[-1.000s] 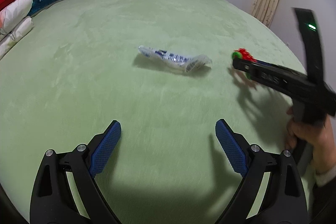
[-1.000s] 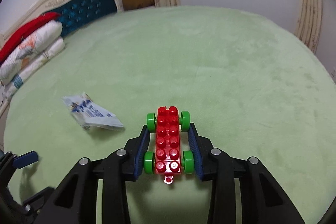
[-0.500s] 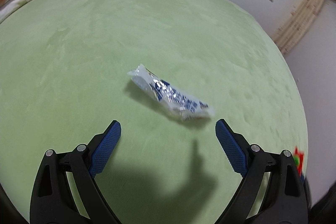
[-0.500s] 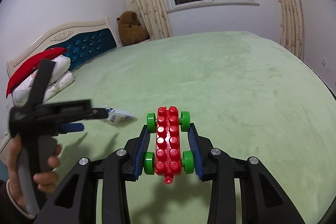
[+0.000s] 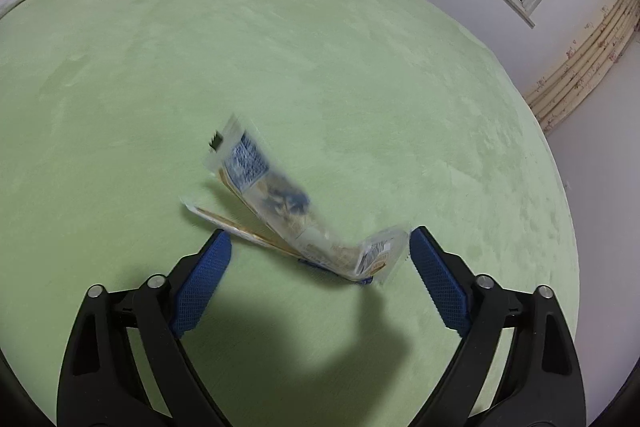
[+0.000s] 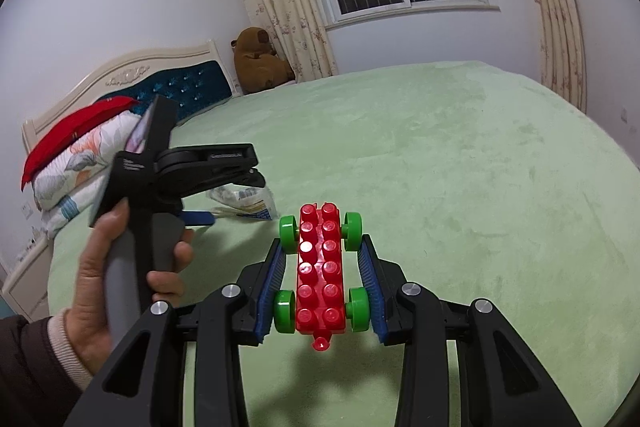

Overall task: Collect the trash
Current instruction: 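Grasp the white snack wrapper and yellow stick snack with the left gripper while the right holds the car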

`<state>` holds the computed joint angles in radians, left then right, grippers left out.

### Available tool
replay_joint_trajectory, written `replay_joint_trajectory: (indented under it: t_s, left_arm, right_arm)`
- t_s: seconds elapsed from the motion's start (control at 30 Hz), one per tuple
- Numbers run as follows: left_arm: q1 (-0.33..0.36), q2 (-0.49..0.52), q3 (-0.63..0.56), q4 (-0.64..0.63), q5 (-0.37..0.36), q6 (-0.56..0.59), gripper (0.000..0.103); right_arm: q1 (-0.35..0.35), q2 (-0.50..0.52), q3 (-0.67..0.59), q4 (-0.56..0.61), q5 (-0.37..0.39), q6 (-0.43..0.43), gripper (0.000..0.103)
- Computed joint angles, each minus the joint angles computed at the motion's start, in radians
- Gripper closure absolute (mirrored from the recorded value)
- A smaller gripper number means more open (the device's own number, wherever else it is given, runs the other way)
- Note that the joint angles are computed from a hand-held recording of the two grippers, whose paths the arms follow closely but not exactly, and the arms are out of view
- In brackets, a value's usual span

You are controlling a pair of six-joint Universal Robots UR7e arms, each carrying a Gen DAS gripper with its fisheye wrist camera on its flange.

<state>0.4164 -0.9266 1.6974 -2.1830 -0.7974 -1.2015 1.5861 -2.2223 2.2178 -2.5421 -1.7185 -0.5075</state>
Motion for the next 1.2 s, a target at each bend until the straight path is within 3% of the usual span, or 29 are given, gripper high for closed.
replay_joint_trajectory:
  t_s: [0.17,0.3,0.57,0.7,1.03,1.2]
  left_arm:
    - [0.012,0.045,-0.054,0.084,0.032,0.036,0.041]
    - [0.028,0.058,-0.072,0.059,0.032,0.108,0.067]
    - [0.058,0.042,-0.057,-0.024,0.009,0.224,0.083]
    - [0.069,0.025,-0.027,-0.121,-0.034,0.307,0.097]
    - [0.025,-0.021,0.042,-0.241,-0.046,0.446,0.099]
    - [-0.065,-0.095,0.128,-0.232,0.019,0.477,0.099]
  right_arm:
    - [-0.022,-0.009,-0.002,0.014,0.03,0.016,0.066]
    - [-0.037,-0.016,-0.003,0.027,0.046,0.021,0.066]
    - [-0.071,-0.019,-0.014,0.052,0.084,0.036,0.066]
    - [-0.079,-0.018,-0.018,0.059,0.094,0.045,0.066]
    - [-0.087,-0.015,-0.022,0.062,0.104,0.052,0.065]
    - [-0.09,-0.02,-0.018,0.056,0.107,0.055,0.065]
